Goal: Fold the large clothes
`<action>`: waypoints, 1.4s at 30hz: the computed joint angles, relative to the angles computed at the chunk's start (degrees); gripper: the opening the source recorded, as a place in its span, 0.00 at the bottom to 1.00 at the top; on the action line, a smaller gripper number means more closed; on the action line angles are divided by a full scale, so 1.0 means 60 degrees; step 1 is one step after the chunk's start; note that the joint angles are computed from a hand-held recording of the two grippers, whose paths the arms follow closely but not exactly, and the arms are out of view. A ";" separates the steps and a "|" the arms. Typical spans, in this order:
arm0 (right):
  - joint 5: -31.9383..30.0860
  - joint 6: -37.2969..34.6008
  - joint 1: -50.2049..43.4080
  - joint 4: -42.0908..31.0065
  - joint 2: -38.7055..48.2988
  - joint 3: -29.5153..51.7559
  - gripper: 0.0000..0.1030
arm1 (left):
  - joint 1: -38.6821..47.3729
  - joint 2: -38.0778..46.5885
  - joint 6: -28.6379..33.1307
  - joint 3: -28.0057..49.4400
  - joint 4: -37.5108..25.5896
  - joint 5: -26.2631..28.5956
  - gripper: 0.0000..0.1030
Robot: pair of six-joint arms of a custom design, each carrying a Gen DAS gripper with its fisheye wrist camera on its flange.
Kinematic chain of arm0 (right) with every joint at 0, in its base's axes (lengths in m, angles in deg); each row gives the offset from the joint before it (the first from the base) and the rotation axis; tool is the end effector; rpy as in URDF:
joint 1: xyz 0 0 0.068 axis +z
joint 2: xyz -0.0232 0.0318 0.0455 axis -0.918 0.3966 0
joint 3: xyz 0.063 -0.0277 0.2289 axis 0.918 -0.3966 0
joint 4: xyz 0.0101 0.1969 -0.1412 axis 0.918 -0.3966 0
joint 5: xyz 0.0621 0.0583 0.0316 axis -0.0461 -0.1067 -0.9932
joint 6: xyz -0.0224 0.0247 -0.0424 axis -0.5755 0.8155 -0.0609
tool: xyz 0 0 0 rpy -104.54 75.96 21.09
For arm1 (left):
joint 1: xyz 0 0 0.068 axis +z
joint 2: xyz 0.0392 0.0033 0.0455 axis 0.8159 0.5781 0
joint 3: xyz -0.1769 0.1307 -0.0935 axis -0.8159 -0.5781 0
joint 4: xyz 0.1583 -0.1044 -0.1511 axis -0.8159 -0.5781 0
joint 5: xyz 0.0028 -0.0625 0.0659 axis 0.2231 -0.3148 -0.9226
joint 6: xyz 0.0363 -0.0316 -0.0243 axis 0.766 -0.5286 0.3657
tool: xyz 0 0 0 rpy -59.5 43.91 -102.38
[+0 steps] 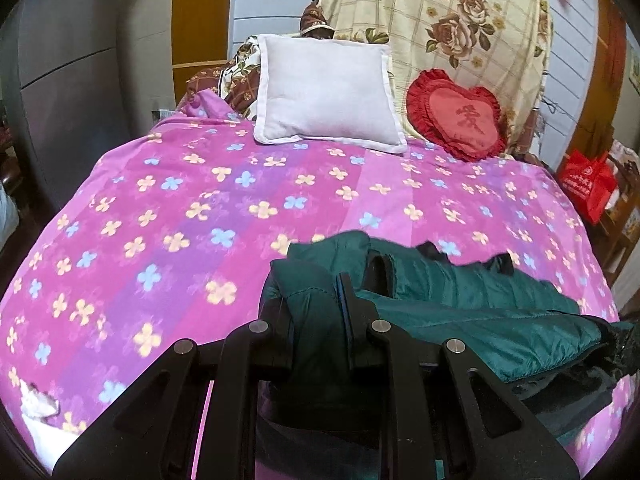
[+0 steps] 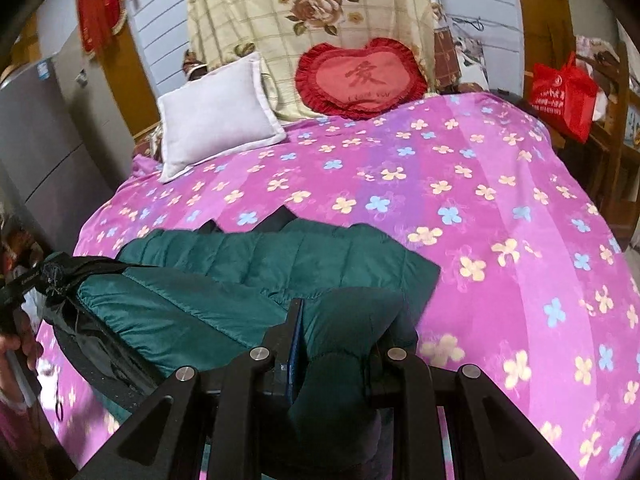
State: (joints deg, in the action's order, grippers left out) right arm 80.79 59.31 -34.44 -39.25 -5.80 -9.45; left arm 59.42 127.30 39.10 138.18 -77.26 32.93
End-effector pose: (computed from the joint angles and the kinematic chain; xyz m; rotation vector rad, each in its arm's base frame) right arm 0.2112 0.1170 0.1071 0.3309 2.3323 0.1341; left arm 0.3522 0.0204 0.1464 0.1267 2.3093 -0.2057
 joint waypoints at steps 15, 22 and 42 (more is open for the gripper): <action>-0.3056 0.0150 -0.2836 0.3560 0.4044 0.1038 0.26 | 0.0418 0.3106 -0.0860 0.3410 -0.1295 0.2257 0.41; -0.2845 0.0654 -0.2728 0.3796 0.4245 0.1103 0.28 | 0.1377 0.0446 -0.1024 0.0074 0.1713 0.2976 0.78; -0.1241 -0.0549 -0.0271 0.2425 0.1968 0.1291 0.75 | -0.0251 0.2105 -0.1452 0.0996 0.0978 0.0828 0.78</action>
State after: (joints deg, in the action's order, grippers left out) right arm 73.34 56.01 -36.07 -24.70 6.01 -1.71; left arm 57.91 139.93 30.39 144.16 -71.39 37.89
